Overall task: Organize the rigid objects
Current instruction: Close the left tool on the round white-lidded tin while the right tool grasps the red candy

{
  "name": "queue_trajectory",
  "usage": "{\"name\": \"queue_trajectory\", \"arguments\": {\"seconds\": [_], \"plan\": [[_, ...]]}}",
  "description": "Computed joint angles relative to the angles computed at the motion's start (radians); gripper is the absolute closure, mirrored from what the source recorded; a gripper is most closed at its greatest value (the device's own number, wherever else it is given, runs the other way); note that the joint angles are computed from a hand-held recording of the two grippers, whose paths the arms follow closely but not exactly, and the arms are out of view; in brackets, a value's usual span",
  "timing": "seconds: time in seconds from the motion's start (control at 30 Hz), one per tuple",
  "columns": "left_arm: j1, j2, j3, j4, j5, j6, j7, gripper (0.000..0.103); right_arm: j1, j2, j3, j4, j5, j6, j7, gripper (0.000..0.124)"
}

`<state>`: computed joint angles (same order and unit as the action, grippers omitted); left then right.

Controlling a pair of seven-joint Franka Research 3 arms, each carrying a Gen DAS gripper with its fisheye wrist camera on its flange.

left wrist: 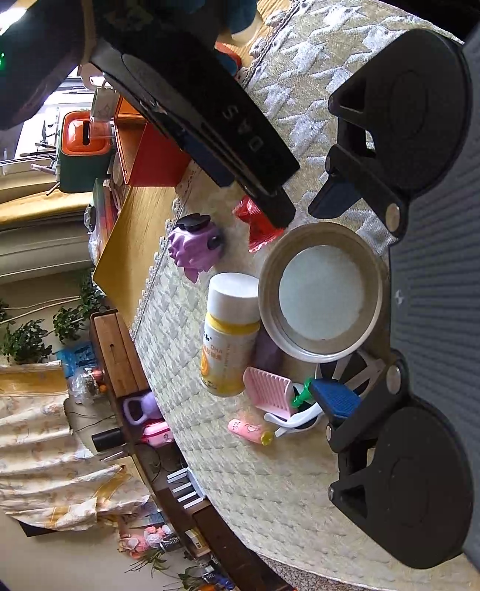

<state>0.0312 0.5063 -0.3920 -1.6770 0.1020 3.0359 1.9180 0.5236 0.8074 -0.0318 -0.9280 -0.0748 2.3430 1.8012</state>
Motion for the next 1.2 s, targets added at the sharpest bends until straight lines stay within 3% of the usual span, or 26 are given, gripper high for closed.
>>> {"name": "queue_trajectory", "arguments": {"seconds": [0.27, 0.47, 0.53, 0.6, 0.97, 1.2], "plan": [[0.016, 0.011, -0.025, 0.005, -0.017, -0.007, 0.02, 0.009, 0.006, 0.053, 0.0, 0.081, -0.001, -0.02, -0.046, 0.075], [0.013, 0.013, -0.022, 0.004, -0.02, -0.009, 0.021, 0.016, 0.011, 0.016, 0.001, 0.011, -0.003, 0.025, -0.053, 0.088], [0.002, 0.01, -0.009, 0.002, -0.015, -0.004, 0.013, 0.025, 0.016, 0.0, -0.004, -0.018, -0.008, 0.041, -0.042, 0.092], [-0.006, 0.008, 0.0, 0.004, -0.007, -0.007, 0.007, 0.025, 0.02, -0.019, -0.006, -0.052, -0.012, 0.062, -0.033, 0.097], [-0.045, -0.006, 0.044, 0.019, 0.005, -0.049, -0.046, 0.026, 0.044, -0.138, -0.032, -0.249, -0.057, 0.176, 0.091, 0.098], [-0.024, -0.052, 0.009, -0.017, -0.021, -0.04, -0.023, 0.026, 0.043, -0.244, -0.031, -0.387, -0.093, 0.243, 0.159, 0.098]]}}
